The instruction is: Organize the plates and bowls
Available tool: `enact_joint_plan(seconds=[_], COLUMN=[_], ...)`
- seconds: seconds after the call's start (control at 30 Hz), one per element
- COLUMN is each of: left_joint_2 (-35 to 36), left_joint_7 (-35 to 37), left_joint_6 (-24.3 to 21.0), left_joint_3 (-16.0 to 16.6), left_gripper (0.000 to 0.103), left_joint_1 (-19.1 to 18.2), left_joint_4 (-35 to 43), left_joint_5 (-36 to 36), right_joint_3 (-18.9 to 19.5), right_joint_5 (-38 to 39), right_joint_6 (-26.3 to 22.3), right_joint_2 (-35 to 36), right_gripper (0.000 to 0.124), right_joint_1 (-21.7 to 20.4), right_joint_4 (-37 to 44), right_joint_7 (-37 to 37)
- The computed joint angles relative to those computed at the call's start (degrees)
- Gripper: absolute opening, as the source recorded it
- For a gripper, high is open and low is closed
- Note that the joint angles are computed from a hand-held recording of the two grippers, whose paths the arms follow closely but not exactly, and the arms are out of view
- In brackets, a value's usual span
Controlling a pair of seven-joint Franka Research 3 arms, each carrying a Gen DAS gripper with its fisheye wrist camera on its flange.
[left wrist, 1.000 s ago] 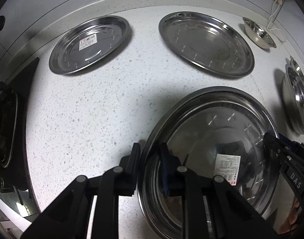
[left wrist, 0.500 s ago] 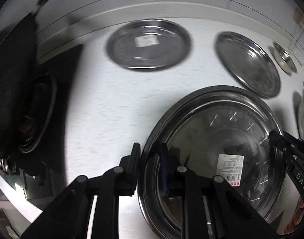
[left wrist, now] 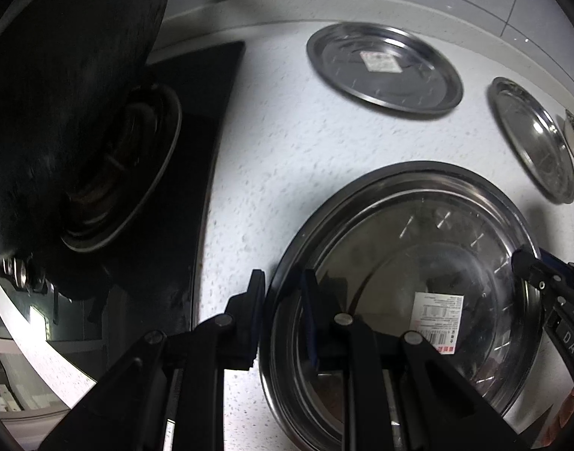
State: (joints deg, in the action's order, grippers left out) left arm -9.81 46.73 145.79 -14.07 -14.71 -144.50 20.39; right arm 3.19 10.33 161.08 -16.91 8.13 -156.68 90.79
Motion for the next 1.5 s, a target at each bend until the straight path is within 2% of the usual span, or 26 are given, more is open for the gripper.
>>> enact_joint_plan(seconds=[0.27,0.37,0.43,0.47,0.5,0.53,0.6,0.7,0.77,0.83,0.93,1.0,1.17,1.23,1.5], left_joint_2=[0.2,0.9,0.5,0.0,-0.7,-1.3,-2.8,-1.9,0.2,3.7,9.7,13.3,23.2,26.9,36.6], left_joint_7=[-1.1,-1.2,-5.4,-8.5,-11.4,-12.1,-12.6,-10.6,-6.2,-0.9,2.6,4.5,4.1,4.1,3.9], left_joint_6=[0.4,0.4,-1.1,-2.8,-4.8,-4.8,-2.5,0.9,3.8,4.6,3.9,3.1,-0.5,-2.3,-8.7], left_joint_3=[-0.1,0.1,-1.2,-2.2,-3.4,-3.4,-3.0,-2.1,-1.0,-0.7,-2.2,-2.7,-2.8,-2.2,0.0], left_gripper=[0.018,0.018,0.018,0.018,0.019,0.019,0.019,0.020,0.022,0.026,0.029,0.032,0.041,0.048,0.051], left_joint_1=[0.0,0.0,0.7,0.9,1.0,0.6,-0.2,-1.7,-3.1,-4.4,-5.4,-6.1,-8.8,-10.0,-13.0], left_joint_4=[-0.6,0.2,1.1,1.8,2.8,3.1,3.9,6.7,8.7,12.6,19.4,23.4,34.9,39.2,51.1], left_joint_5=[0.9,0.3,4.2,7.8,11.5,12.6,12.6,9.0,3.4,-2.2,-3.5,-4.5,-0.9,0.6,2.5], right_joint_3=[-0.1,-1.6,-3.2,-2.8,-2.5,-2.9,-3.9,-5.1,-5.8,-6.2,-6.9,-7.5,-9.2,-9.6,-11.1], right_joint_5=[0.5,3.2,6.3,5.7,5.5,5.8,6.6,6.5,6.1,5.2,3.4,3.1,3.4,3.7,8.0], right_joint_6=[1.2,0.7,0.3,-0.2,-0.2,-0.1,0.0,-0.2,0.2,0.3,0.8,1.1,1.5,1.4,-0.3], right_joint_2=[2.8,1.8,0.2,-1.0,-1.9,-3.1,-5.7,-8.8,-9.7,-9.6,-7.5,-5.1,0.2,2.1,11.1], right_gripper=[0.015,0.014,0.017,0.020,0.033,0.050,0.068,0.075,0.080,0.087,0.088,0.088,0.088,0.088,0.088], right_joint_1=[1.0,2.1,2.8,1.8,1.0,0.6,-0.4,-3.4,-6.2,-8.7,-12.6,-13.8,-15.3,-15.5,-15.1], right_joint_4=[0.7,-0.1,-0.9,-1.3,-1.7,-2.2,-2.9,-3.0,-2.2,-1.1,2.0,4.4,9.0,10.5,16.5], right_joint_7=[-0.1,-2.3,-4.5,-4.1,-3.7,-3.9,-4.7,-5.2,-5.3,-5.7,-6.0,-6.6,-8.5,-9.2,-13.3])
